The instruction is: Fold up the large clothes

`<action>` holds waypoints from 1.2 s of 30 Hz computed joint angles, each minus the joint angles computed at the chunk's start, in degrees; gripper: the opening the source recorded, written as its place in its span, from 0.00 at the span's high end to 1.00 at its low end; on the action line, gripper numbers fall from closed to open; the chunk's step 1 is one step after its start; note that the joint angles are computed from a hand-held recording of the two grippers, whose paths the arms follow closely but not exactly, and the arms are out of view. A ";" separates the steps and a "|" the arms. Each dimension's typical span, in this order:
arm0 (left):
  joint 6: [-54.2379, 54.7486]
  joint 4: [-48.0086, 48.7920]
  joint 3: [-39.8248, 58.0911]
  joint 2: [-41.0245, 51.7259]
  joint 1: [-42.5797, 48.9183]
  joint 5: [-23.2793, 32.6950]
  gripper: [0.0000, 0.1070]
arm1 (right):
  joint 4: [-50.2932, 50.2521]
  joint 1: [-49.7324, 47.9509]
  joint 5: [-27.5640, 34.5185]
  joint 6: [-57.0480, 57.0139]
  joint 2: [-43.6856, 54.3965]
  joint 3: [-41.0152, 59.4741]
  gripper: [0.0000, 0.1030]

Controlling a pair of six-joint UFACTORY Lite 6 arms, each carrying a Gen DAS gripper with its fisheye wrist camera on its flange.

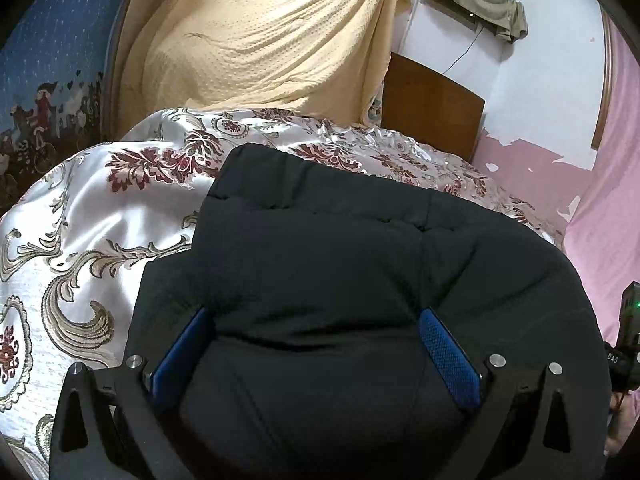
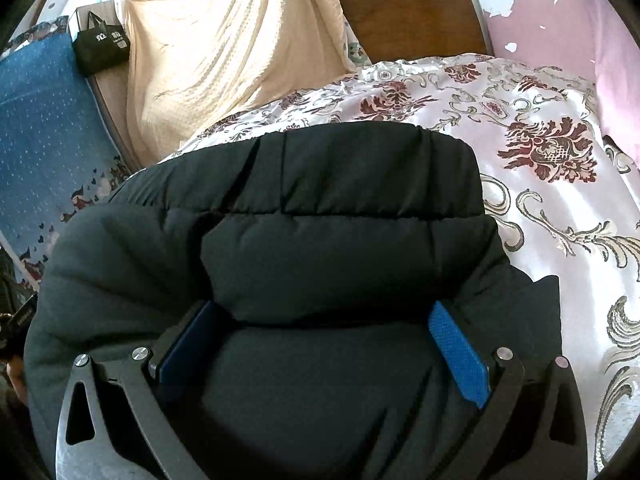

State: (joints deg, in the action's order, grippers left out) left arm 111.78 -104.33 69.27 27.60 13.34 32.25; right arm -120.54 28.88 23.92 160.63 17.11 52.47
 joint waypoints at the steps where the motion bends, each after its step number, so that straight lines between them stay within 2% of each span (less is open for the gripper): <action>1: -0.07 0.04 0.04 0.06 0.03 0.08 0.04 | -0.11 -0.06 0.02 0.07 0.08 0.03 0.01; 6: -2.19 1.65 0.34 0.36 1.16 1.93 0.04 | 0.44 0.66 1.34 0.05 -0.94 -1.04 0.01; 9: -9.94 9.12 2.49 0.59 2.72 2.92 0.04 | 2.58 1.62 2.77 -1.04 -3.14 -2.95 0.01; 12: -22.29 22.27 4.80 -1.11 6.95 4.88 0.04 | 16.91 3.42 2.82 -15.40 -7.36 -4.09 0.01; 13: -23.97 23.99 5.02 -1.60 8.73 6.41 0.04 | 20.53 4.12 3.07 -19.12 -9.46 -5.17 0.01; 16: -28.85 30.83 8.76 -0.74 14.92 13.34 0.04 | 27.13 6.40 2.64 -26.32 -20.81 -13.25 0.01; 18: -31.14 36.76 12.65 1.19 17.97 18.17 0.04 | 36.08 7.33 1.59 -36.43 -29.03 -18.49 0.01; 23: -24.14 42.98 13.12 1.82 21.73 25.84 0.04 | 59.82 7.30 1.60 -62.36 -48.36 -29.43 0.01; 26: -21.21 47.03 12.43 2.74 22.23 29.58 0.04 | 65.12 7.68 1.36 -66.80 -57.30 -34.28 0.01; 28: -20.87 49.31 12.10 3.31 21.27 30.08 0.04 | 66.82 6.13 -1.00 -69.23 -58.38 -35.52 0.01; 33: -18.16 49.61 7.51 1.14 18.49 23.74 0.04 | 69.84 -0.43 -9.67 -74.55 -53.86 -35.49 0.01; 36: -19.57 51.21 9.35 2.50 18.57 24.94 0.04 | 68.79 -5.59 -15.59 -74.25 -48.34 -34.96 0.01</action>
